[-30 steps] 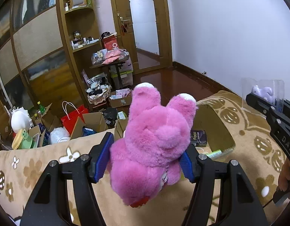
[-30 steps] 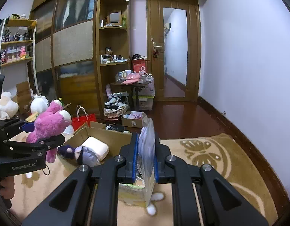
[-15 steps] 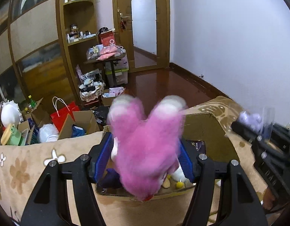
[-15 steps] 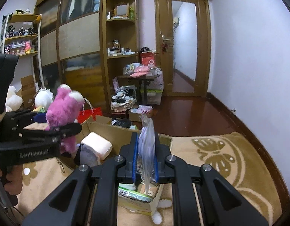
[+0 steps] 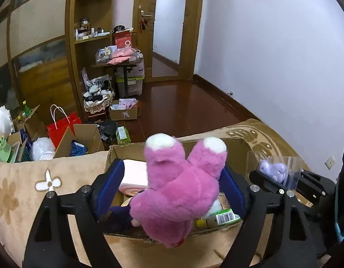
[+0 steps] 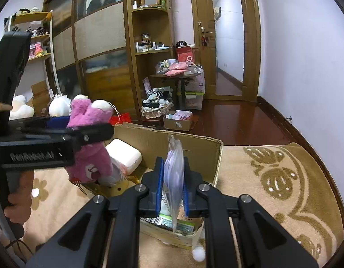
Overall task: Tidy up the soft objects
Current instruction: 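Open both grippers to drop the bear and clear bag into the box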
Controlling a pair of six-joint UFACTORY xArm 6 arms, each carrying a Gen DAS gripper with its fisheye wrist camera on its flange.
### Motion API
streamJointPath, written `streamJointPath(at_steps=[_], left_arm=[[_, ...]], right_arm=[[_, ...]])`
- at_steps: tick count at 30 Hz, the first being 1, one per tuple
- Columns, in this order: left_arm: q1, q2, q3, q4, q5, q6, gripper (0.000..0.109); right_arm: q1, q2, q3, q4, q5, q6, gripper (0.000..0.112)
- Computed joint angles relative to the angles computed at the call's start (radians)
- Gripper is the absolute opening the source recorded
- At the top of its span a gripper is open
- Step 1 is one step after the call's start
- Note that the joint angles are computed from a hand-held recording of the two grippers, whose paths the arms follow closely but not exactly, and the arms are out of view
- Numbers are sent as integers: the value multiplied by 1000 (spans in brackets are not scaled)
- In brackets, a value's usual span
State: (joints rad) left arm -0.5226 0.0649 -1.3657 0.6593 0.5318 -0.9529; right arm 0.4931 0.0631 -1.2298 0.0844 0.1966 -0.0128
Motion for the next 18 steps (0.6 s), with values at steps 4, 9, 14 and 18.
streamJointPath(at_steps=[4,9,14,18], left_arm=[[2,-2,-3,1,16,2,88],[1,-7,-3,-34,8,8,88],[-7,-11,-9,3,5,-5,97],[-13,-9,-14,23,8,-16,97]], right_arm=[[-2,5,-4,0,4,-4,19],[-3,3,-2,-23,7,16,22],[-3,3,3,-20,0,7,23],[-1,2,3,-10,2,-4,34]])
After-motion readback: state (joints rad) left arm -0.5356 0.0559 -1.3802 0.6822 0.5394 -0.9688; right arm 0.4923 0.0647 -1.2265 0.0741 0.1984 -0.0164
